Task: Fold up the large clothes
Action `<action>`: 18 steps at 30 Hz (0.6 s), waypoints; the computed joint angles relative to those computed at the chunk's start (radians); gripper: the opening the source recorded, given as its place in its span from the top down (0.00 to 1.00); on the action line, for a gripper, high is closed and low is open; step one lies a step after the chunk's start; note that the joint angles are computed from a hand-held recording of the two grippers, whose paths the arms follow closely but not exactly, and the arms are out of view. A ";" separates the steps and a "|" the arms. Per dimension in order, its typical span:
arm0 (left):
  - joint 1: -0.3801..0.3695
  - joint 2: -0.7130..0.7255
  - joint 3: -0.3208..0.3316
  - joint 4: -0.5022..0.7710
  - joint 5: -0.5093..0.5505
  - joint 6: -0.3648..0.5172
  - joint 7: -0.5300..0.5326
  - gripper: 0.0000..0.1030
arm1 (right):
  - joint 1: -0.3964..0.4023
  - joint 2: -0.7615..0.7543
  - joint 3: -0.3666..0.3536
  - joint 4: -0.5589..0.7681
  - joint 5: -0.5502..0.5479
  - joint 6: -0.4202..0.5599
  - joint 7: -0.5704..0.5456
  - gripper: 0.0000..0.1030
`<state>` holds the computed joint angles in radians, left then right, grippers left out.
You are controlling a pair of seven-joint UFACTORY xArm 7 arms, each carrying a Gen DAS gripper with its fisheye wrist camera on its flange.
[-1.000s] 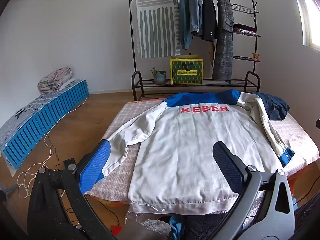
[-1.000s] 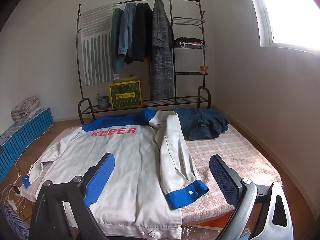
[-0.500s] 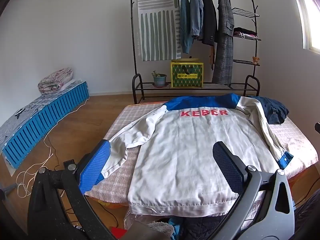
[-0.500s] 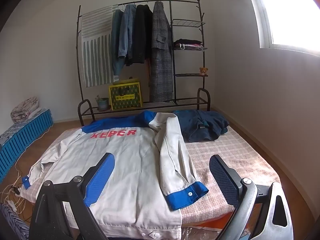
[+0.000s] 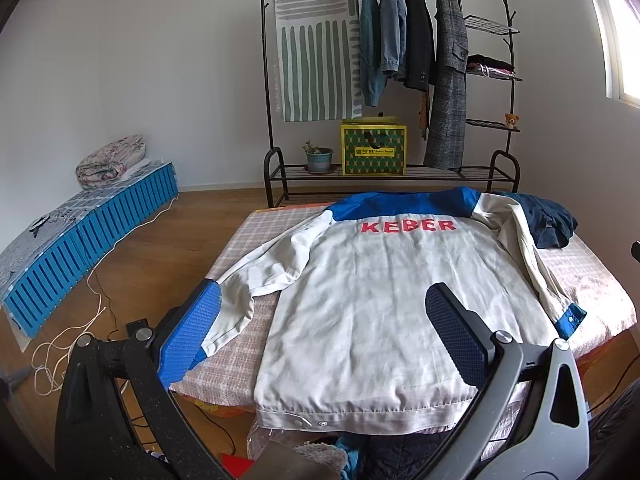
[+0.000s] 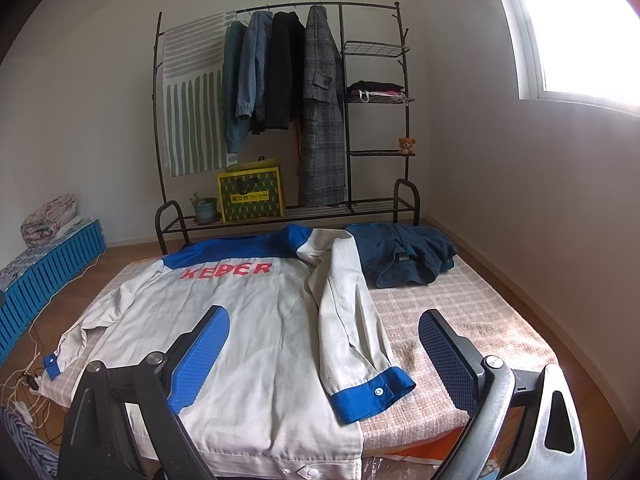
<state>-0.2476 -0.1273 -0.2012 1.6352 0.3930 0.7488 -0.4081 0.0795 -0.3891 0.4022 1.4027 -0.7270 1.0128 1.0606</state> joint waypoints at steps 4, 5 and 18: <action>0.001 -0.004 0.001 -0.014 0.004 -0.012 -0.003 0.00 | 0.001 -0.002 -0.004 -0.001 0.004 -0.003 -0.004 0.06; 0.001 -0.002 -0.002 -0.006 0.008 -0.007 -0.006 0.00 | 0.001 -0.002 -0.006 0.000 0.006 -0.004 -0.007 0.06; -0.003 0.004 0.004 0.007 0.002 -0.004 0.000 0.00 | 0.003 0.007 0.000 0.007 -0.005 0.001 0.000 0.06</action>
